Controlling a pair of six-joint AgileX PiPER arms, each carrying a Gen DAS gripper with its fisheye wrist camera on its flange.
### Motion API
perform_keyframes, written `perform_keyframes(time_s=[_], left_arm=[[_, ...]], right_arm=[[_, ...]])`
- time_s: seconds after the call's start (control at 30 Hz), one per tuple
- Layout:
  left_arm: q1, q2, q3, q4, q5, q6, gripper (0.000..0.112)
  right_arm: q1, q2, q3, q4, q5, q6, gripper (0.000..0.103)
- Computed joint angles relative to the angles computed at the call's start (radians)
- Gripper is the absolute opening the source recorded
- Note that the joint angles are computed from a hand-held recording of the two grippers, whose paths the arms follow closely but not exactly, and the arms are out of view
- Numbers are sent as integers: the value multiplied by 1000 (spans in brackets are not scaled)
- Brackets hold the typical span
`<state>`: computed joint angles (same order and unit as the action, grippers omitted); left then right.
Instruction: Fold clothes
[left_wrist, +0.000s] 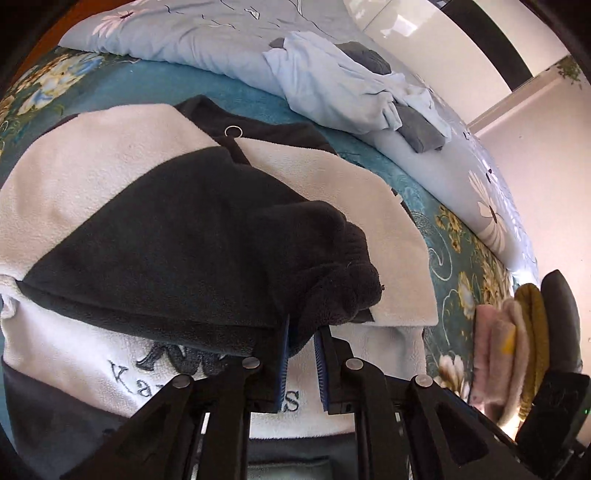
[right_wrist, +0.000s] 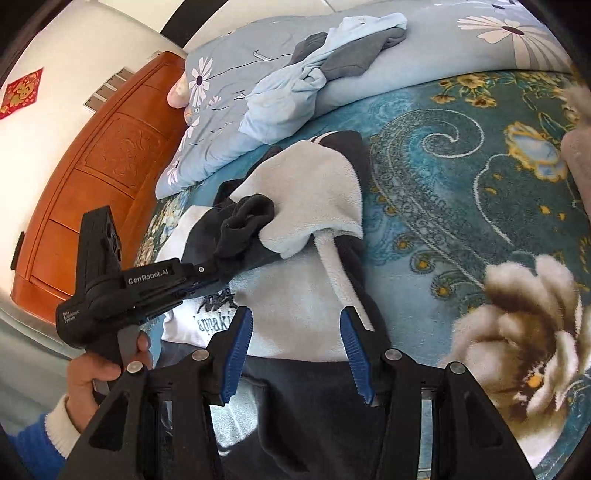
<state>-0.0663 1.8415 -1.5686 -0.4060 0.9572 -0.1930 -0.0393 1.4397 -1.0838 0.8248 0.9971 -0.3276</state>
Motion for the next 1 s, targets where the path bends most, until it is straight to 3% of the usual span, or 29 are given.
perform_keyframes(time_s=[0.13,0.2,0.3,0.37,0.47,0.6,0.63,0.67,0.7,0.83,1.0], left_arm=[[86,-156,186,-75,-69,84,48],[127,-234,268,-71,-103,90,50],[171,-278,316,142,-112,-62,50],[222,-264,321,234,-95,-130,50],[316,-211,311,231,-101,-117,50],[337,-111,225,295,-79,-99,50],[339,-86,200,309,-70,-93,50],[343,-81,193,316,-68,-83,50],[349,-81,190,323,-68,-72,50],[368,-72,194,327,-66,-48,50],[401,-82,232,279,-66,-26,52]], right_arm=[[47,78,-41,145,-25,-36,51],[82,139,-81,202,-45,-48,51],[134,230,-144,223,-84,10,51],[154,275,-164,223,-111,75,51],[167,309,-156,269,-144,108,51],[182,329,-148,326,-186,134,50],[190,330,-154,335,-197,136,45],[200,334,-178,313,-199,151,29],[212,340,-210,278,-195,171,21],[221,331,-318,168,-169,207,20],[181,240,-354,-38,-221,217,20]])
